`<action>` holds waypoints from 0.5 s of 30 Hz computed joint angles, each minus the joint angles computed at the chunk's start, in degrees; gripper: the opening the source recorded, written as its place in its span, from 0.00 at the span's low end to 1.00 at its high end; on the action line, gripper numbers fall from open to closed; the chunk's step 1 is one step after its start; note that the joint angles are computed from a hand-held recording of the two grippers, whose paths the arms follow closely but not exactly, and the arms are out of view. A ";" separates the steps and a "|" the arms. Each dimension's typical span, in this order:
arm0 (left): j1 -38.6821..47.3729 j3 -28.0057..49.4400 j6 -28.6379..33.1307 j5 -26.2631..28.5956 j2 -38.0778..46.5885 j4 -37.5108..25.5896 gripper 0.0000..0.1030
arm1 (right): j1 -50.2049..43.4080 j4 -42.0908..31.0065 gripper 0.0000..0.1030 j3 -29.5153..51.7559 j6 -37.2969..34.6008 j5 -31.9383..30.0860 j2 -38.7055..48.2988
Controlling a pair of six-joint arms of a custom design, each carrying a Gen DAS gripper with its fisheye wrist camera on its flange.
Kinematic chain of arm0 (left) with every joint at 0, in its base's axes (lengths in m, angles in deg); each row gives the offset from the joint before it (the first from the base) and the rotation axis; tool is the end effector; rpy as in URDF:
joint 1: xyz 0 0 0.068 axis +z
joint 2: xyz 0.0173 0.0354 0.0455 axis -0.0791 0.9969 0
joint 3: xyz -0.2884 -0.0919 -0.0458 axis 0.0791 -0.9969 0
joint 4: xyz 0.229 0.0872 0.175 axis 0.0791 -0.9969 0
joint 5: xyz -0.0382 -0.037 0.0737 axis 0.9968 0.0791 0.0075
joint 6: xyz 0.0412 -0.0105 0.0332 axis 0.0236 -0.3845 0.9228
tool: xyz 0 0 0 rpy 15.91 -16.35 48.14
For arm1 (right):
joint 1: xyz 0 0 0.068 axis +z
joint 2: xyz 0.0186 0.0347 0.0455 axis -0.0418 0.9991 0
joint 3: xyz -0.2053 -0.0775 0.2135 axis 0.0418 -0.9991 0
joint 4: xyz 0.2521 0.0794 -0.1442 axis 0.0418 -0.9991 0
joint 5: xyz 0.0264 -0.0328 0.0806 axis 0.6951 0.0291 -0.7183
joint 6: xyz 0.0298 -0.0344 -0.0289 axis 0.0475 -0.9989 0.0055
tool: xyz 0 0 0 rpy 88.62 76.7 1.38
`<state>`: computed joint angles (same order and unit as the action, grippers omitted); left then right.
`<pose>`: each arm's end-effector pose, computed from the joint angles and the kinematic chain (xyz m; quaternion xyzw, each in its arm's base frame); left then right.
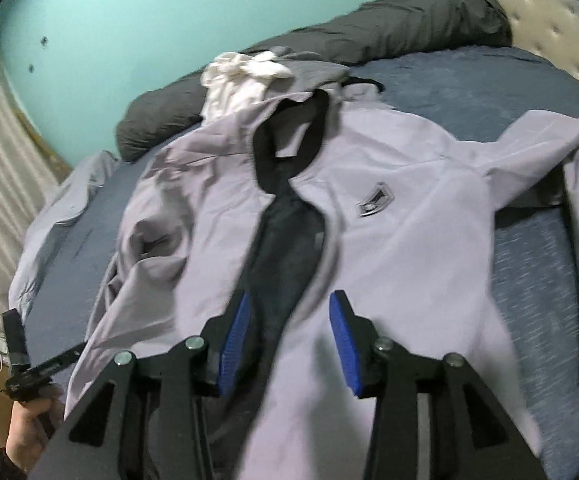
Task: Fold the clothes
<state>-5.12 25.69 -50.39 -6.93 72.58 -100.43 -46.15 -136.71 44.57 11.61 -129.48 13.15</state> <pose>0.2356 -0.0120 0.2382 0.0059 0.9503 -0.1437 0.2761 0.1657 -0.1270 0.2900 0.1108 0.9076 0.1601 0.3720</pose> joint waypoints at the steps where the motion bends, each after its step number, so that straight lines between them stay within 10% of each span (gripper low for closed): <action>1: 0.33 -0.28 0.50 0.49 0.04 0.01 0.60 | 1.13 1.15 0.41 -1.29 0.99 -0.32 -1.27; 4: 0.52 -0.96 1.76 0.83 -0.23 0.17 0.49 | 2.23 3.01 0.41 -4.64 1.77 -2.47 -4.15; 7: -0.71 -1.32 2.37 -0.95 -1.18 0.55 0.14 | 2.74 2.91 0.41 -5.53 1.91 -2.63 -4.32; 15: 0.45 2.10 2.98 -3.41 -3.76 -1.69 0.03 | 0.48 4.39 0.41 -6.37 1.30 -5.48 -2.87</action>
